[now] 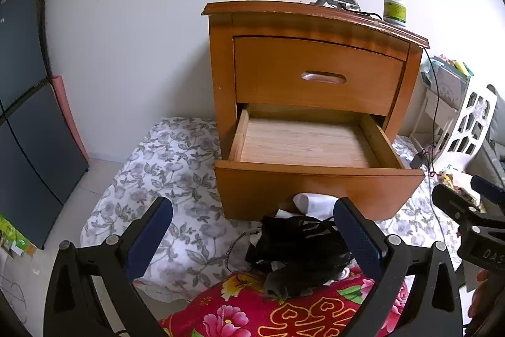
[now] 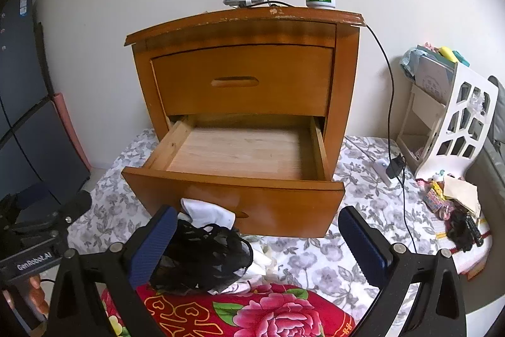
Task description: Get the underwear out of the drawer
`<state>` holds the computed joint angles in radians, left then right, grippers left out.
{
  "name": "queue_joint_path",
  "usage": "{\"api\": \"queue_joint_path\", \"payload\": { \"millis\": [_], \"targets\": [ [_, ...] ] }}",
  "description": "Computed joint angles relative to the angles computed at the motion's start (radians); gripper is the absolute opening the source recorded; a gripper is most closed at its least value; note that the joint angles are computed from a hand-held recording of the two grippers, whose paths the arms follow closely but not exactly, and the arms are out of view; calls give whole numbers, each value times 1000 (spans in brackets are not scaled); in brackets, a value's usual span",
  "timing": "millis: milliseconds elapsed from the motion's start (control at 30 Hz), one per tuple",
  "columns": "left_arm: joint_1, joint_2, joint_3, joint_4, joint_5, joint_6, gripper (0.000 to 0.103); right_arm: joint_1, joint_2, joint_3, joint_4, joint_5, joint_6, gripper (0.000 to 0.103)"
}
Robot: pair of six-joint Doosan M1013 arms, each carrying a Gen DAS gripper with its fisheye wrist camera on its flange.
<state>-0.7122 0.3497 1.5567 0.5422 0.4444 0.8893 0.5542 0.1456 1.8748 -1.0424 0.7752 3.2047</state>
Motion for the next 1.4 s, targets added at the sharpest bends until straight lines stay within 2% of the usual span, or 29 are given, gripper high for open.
{"api": "queue_joint_path", "payload": {
  "millis": [133,267,400,633,833,1400],
  "targets": [
    [2,1,-1,-40,-4,33,102,-3,-1,4,2,4,8,103],
    [-8,7,-6,25,25,-16,102,-3,-1,5,2,5,8,103],
    [-4,5,-6,-9,19,8,102,-3,-1,4,2,5,7,103],
    [-13,13,-16,49,62,-38,102,-2,0,6,4,1,1,103],
    [-9,13,-17,6,55,-3,102,-3,3,3,10,-3,-8,103],
    [-13,10,-16,20,67,-2,102,-4,4,3,11,-3,-10,103]
  ]
}}
